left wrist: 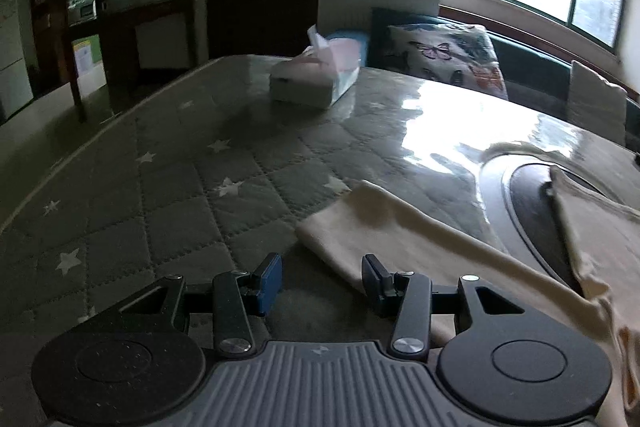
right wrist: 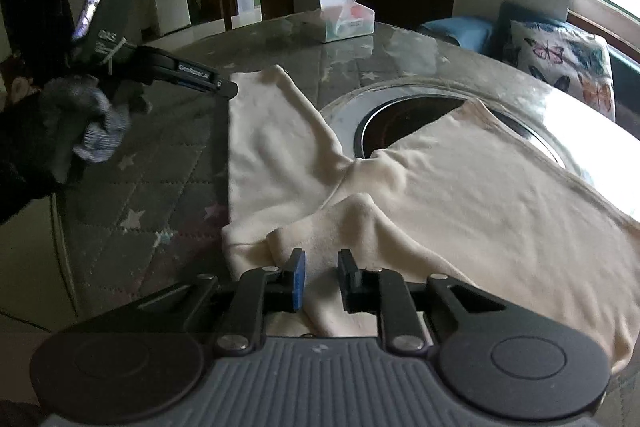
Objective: Fold clothes
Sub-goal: 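Grasp the other sleeve with the left tool and fold it across the body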
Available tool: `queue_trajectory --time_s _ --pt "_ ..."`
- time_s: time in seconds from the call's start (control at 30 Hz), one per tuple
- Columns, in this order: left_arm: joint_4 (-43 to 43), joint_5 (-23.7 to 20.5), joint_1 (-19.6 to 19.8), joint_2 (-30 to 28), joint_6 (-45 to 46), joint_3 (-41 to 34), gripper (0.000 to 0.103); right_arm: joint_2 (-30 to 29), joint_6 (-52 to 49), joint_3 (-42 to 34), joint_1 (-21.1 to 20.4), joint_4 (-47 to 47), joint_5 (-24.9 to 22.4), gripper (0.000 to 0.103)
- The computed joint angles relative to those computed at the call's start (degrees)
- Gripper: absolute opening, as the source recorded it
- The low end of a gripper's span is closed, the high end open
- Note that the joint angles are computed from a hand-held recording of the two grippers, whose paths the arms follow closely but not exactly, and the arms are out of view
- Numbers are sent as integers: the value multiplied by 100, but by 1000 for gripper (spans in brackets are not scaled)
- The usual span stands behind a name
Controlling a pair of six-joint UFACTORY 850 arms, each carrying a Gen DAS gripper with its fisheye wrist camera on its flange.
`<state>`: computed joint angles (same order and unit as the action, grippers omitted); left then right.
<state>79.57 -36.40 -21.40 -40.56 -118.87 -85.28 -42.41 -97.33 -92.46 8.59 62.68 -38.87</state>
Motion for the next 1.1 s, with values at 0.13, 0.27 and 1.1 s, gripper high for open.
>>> queue_trajectory --time_s 0.13,0.27,1.1 --pt "-41 -21 52 -73 2 -116 47 20 61 -24 -71 14 27 17" --pt "168 107 105 -101 -178 -134 13 44 69 -26 -152 130 64 17" --pt "4102 2032 -1124 -270 -1635 -1186 5 509 -74 521 -1164 1524 466 17"
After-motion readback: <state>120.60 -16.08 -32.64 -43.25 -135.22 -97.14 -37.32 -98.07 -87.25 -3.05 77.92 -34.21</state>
